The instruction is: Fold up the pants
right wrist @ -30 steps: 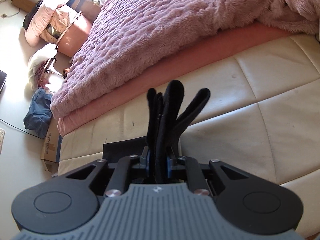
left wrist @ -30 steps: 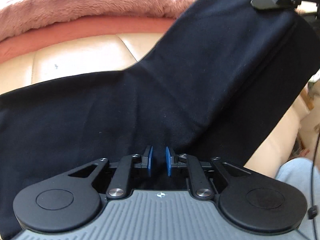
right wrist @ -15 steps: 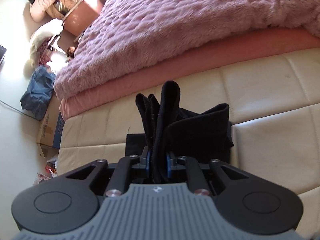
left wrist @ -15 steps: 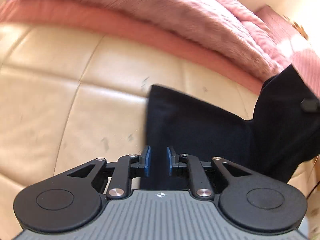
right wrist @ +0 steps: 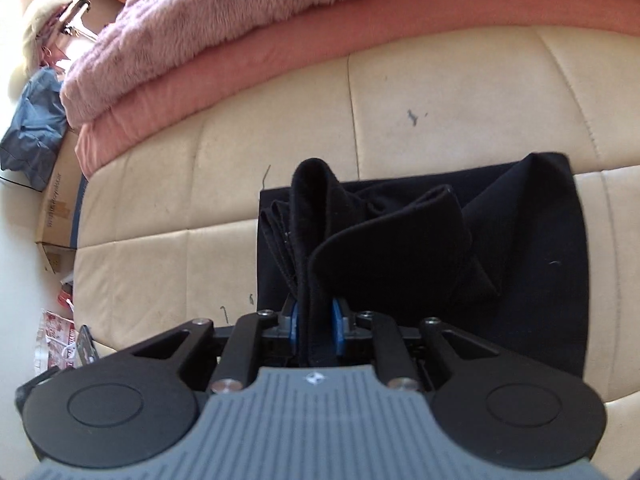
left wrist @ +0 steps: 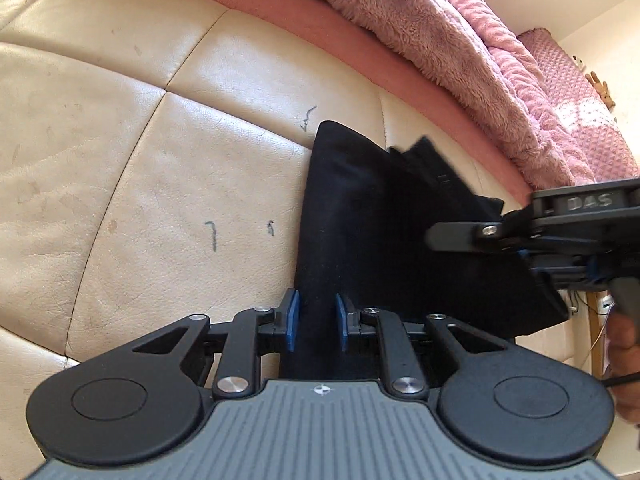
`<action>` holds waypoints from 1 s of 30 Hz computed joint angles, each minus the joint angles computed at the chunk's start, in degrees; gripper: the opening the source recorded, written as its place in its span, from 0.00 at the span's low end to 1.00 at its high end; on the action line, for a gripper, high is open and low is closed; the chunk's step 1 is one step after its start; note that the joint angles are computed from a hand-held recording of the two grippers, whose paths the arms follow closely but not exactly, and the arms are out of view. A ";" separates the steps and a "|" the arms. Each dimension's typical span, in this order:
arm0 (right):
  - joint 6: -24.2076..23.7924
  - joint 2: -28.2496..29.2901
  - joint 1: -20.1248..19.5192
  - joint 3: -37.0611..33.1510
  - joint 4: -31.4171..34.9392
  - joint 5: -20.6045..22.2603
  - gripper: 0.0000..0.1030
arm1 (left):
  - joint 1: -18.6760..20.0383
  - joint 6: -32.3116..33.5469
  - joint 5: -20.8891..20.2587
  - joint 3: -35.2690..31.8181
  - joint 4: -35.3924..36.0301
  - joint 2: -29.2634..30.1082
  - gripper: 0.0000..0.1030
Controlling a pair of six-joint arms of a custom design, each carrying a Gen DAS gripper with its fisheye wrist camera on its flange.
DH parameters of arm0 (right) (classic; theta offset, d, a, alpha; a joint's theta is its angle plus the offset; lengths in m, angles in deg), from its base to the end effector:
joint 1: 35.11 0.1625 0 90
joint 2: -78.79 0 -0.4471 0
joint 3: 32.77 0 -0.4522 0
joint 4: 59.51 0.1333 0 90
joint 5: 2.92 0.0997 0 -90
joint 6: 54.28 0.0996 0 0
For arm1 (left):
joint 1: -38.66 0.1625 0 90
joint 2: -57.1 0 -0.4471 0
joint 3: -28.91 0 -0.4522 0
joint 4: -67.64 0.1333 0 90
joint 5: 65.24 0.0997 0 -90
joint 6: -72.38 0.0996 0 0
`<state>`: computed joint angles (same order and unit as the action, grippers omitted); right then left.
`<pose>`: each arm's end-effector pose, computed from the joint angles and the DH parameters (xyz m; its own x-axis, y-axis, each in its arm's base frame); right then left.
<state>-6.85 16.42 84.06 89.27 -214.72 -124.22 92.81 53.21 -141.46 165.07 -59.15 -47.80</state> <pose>0.3359 -0.4345 0.0932 -0.8785 0.3879 0.2787 0.2393 0.8624 -0.4461 -0.0954 -0.4001 0.2732 -0.9477 0.2548 -0.1923 0.2877 0.9427 -0.1689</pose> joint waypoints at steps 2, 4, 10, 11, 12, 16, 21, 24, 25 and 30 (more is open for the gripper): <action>-0.36 1.02 -0.15 -0.81 0.30 0.30 0.15 | 0.38 0.02 -0.35 -0.13 0.19 -0.16 0.19; -0.68 1.63 -0.18 -0.92 -0.56 0.89 0.20 | 0.81 -0.11 -0.76 -0.23 -0.68 0.40 0.20; -2.62 1.01 -1.08 1.24 -6.40 6.72 0.35 | 0.77 -2.09 0.92 0.00 -1.42 -3.05 0.20; -3.01 0.35 -1.17 2.06 -8.29 8.31 0.35 | 0.75 -2.53 0.99 -0.12 -1.57 -3.58 0.20; -3.56 -0.37 -1.24 2.81 -10.02 9.97 0.35 | 0.82 -2.79 0.72 -0.30 -1.77 -3.99 0.20; -7.41 -3.30 1.36 3.57 -10.93 6.78 0.36 | 0.46 -2.80 -1.50 -0.81 -3.07 -4.21 0.34; -9.88 -9.15 2.76 7.78 -9.35 -1.92 0.36 | -1.22 -1.58 -0.72 -0.11 -5.90 -1.15 0.46; -10.74 -12.03 3.03 10.97 -7.11 -7.98 0.30 | -0.72 -1.81 -1.03 0.38 -8.78 1.46 0.51; -11.92 -12.51 3.04 12.12 -7.49 -9.77 0.20 | -0.55 -1.50 -1.09 0.53 -9.58 2.24 0.53; -16.12 -14.24 1.41 17.86 -12.85 -12.44 0.10 | -1.20 1.89 0.58 1.23 -12.18 4.73 0.54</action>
